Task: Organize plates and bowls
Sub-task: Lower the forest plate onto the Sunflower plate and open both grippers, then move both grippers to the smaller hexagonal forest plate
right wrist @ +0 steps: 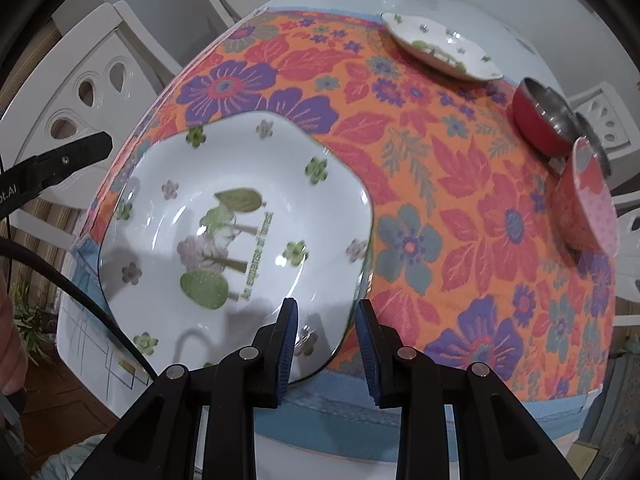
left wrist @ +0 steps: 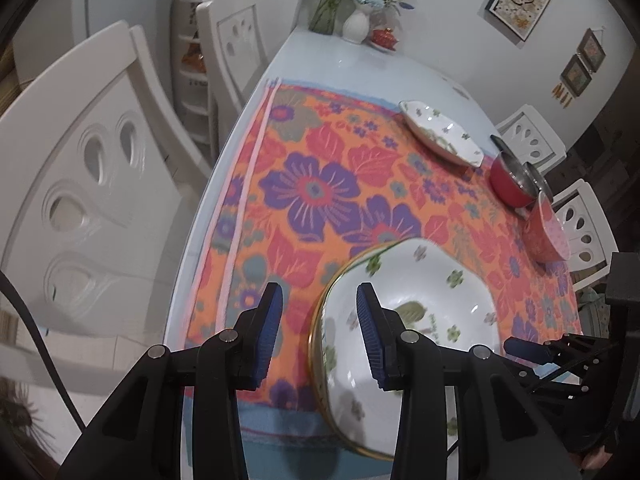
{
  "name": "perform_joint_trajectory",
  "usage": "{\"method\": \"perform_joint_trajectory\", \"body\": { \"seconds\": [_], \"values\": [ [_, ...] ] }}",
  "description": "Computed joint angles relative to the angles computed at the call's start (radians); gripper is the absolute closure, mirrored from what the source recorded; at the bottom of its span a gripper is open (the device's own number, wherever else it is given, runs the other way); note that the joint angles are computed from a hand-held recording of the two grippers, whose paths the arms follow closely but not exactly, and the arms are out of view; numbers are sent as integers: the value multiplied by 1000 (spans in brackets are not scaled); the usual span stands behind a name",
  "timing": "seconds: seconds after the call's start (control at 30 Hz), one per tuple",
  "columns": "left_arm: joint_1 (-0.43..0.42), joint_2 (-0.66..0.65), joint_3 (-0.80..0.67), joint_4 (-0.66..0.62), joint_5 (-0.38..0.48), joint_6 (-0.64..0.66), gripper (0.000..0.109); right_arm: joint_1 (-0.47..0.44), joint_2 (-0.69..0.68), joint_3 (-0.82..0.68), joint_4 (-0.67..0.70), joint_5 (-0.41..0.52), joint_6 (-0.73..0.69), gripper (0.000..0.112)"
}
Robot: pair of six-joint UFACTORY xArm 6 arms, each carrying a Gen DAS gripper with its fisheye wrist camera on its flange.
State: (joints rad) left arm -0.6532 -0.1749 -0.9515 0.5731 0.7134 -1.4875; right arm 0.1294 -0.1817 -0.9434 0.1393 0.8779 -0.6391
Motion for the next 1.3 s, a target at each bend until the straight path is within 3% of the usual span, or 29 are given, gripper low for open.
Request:
{"method": "perform_joint_trajectory", "body": {
  "seconds": [0.23, 0.5, 0.53, 0.63, 0.73, 0.87, 1.07, 1.17, 1.3],
  "values": [
    [68, 61, -136, 61, -49, 68, 73, 3, 37, -127, 19, -3, 38, 83],
    [149, 200, -366, 47, -117, 276, 73, -15, 164, -372, 140, -12, 128, 83],
    [160, 232, -411, 25, -125, 329, 72, -23, 193, -412, 165, -4, 149, 81],
    [189, 314, -518, -39, -144, 455, 62, -60, 305, -563, 255, 51, 243, 54],
    [216, 412, -635, -157, -157, 606, 60, -88, 381, -653, 322, 66, 328, 54],
    [245, 532, -781, -352, -125, 790, 60, -116, 474, -750, 349, 92, 458, 54],
    [282, 716, -1004, -580, -58, 963, 60, -125, 617, -890, 322, 125, 562, 56],
    [299, 813, -1114, -665, -12, 1001, 60, -113, 715, -997, 285, 151, 590, 63],
    [323, 1003, -1375, -713, 125, 1010, 60, -111, 879, -1185, 279, 218, 626, 66]
  ]
}}
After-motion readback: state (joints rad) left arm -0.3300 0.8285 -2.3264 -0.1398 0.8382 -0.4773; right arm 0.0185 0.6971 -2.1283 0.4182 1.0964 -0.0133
